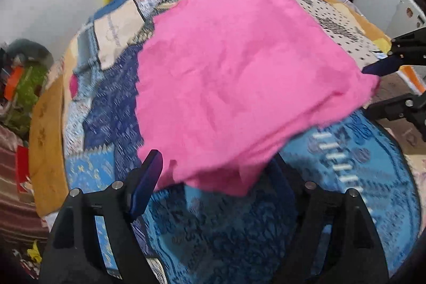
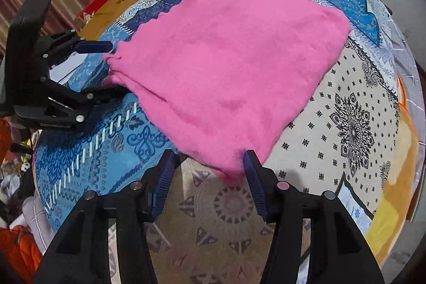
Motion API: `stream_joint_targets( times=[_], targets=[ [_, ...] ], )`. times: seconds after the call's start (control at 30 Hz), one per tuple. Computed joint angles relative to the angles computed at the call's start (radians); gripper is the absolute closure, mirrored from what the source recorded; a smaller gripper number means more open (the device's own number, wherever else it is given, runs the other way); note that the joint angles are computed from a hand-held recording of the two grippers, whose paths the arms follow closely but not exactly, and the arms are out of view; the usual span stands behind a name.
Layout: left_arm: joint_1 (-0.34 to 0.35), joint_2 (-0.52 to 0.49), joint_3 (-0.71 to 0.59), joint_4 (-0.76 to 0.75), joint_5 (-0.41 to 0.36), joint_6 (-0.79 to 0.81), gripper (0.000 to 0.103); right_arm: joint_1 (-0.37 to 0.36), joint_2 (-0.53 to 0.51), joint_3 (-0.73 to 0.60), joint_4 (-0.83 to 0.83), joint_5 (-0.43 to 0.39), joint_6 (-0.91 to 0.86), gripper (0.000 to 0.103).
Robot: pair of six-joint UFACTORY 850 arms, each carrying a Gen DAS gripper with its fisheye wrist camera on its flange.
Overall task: Fold small clothes
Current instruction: 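Grasp the bundle edges with both tools and lift it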
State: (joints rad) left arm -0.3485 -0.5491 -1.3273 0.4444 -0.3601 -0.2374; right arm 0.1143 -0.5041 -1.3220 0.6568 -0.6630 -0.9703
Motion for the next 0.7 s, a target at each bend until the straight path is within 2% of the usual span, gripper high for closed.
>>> stream_joint_targets(
  times=[0.07, 0.13, 0.17, 0.2, 0.23, 0.27, 0.37, 0.7],
  targets=[
    [-0.003, -0.011, -0.002, 0.046, 0.015, -0.040, 0.043, -0.001, -0.005, 0.000, 0.022, 0.007, -0.019, 0.054],
    [0.006, -0.024, -0.022, -0.057, 0.010, 0.054, 0.054, -0.001, -0.011, -0.002, 0.040, 0.019, -0.032, 0.055],
    [0.007, -0.032, -0.030, -0.077, 0.010, 0.073, 0.064, -0.001, -0.014, -0.003, 0.046, 0.026, -0.035, 0.063],
    [0.007, -0.040, -0.039, -0.090, 0.008, 0.090, 0.069, 0.001, -0.016, -0.003, 0.043, 0.038, -0.030, 0.069],
    [0.008, -0.047, -0.046, -0.104, 0.006, 0.106, 0.081, 0.004, -0.017, -0.004, 0.031, 0.058, -0.020, 0.079],
    [0.007, -0.055, -0.057, -0.109, 0.000, 0.113, 0.085, 0.006, -0.018, -0.004, 0.024, 0.071, -0.015, 0.085],
    [0.000, -0.063, -0.068, -0.066, -0.002, 0.078, 0.090, 0.006, -0.017, -0.003, 0.048, 0.084, -0.040, 0.093],
    [0.013, -0.055, -0.160, 0.002, 0.017, 0.008, 0.091, -0.027, 0.014, -0.031, 0.236, 0.118, -0.161, 0.096]
  ],
)
